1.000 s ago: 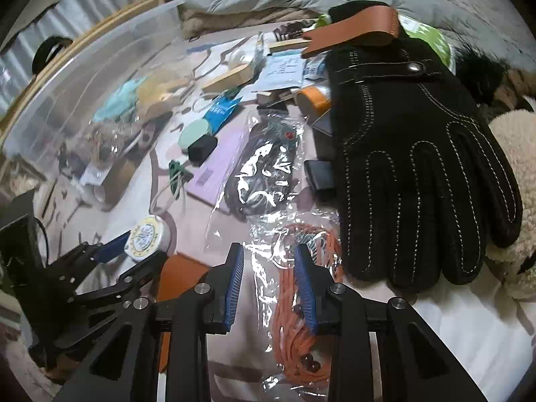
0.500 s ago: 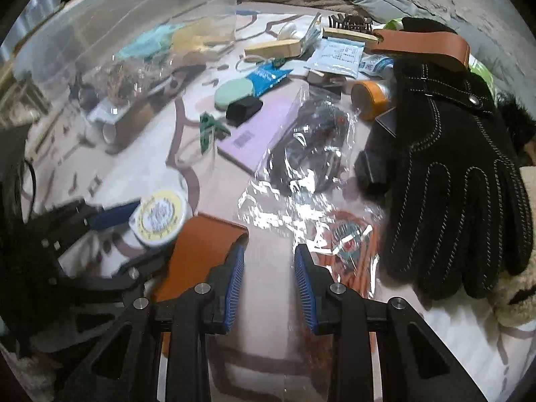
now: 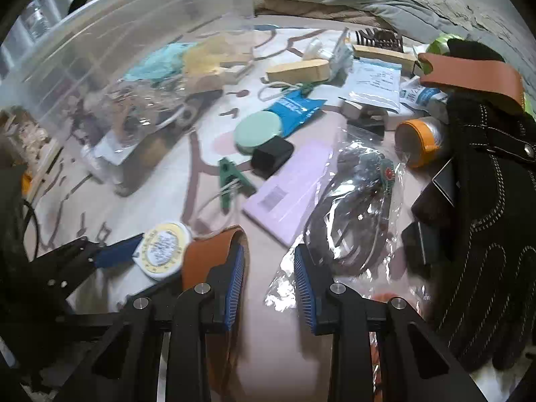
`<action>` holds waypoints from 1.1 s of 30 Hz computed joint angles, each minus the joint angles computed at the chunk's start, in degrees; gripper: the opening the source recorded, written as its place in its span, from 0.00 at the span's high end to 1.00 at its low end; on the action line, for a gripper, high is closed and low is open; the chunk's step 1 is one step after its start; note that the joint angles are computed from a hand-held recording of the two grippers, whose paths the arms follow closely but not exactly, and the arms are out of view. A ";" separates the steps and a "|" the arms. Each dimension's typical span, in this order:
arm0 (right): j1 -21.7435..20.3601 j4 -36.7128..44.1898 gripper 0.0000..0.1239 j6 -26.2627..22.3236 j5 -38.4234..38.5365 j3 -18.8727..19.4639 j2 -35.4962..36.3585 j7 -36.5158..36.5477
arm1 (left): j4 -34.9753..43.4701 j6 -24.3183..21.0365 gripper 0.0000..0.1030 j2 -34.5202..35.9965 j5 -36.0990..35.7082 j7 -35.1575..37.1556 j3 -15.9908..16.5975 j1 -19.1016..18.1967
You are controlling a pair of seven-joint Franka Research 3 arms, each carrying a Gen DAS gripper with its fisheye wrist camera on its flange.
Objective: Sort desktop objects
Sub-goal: 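Hold the tape measure with the left gripper while the right gripper holds the leather strap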
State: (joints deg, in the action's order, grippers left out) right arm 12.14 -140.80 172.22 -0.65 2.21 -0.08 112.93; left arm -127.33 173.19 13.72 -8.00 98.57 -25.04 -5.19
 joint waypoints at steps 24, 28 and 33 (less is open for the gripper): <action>1.14 -9.55 0.75 6.67 1.98 2.68 -9.01 2.63 | -3.42 3.24 0.46 -2.18 4.57 -7.83 1.82 -0.24; 1.37 -8.38 0.75 5.99 5.80 4.02 -7.20 -1.24 | -4.18 3.74 0.46 -2.89 7.53 -11.78 4.94 -2.59; -3.73 -5.77 0.75 2.37 -4.02 6.63 -4.05 8.76 | -4.61 4.39 0.46 -3.11 9.70 -14.61 5.95 -2.95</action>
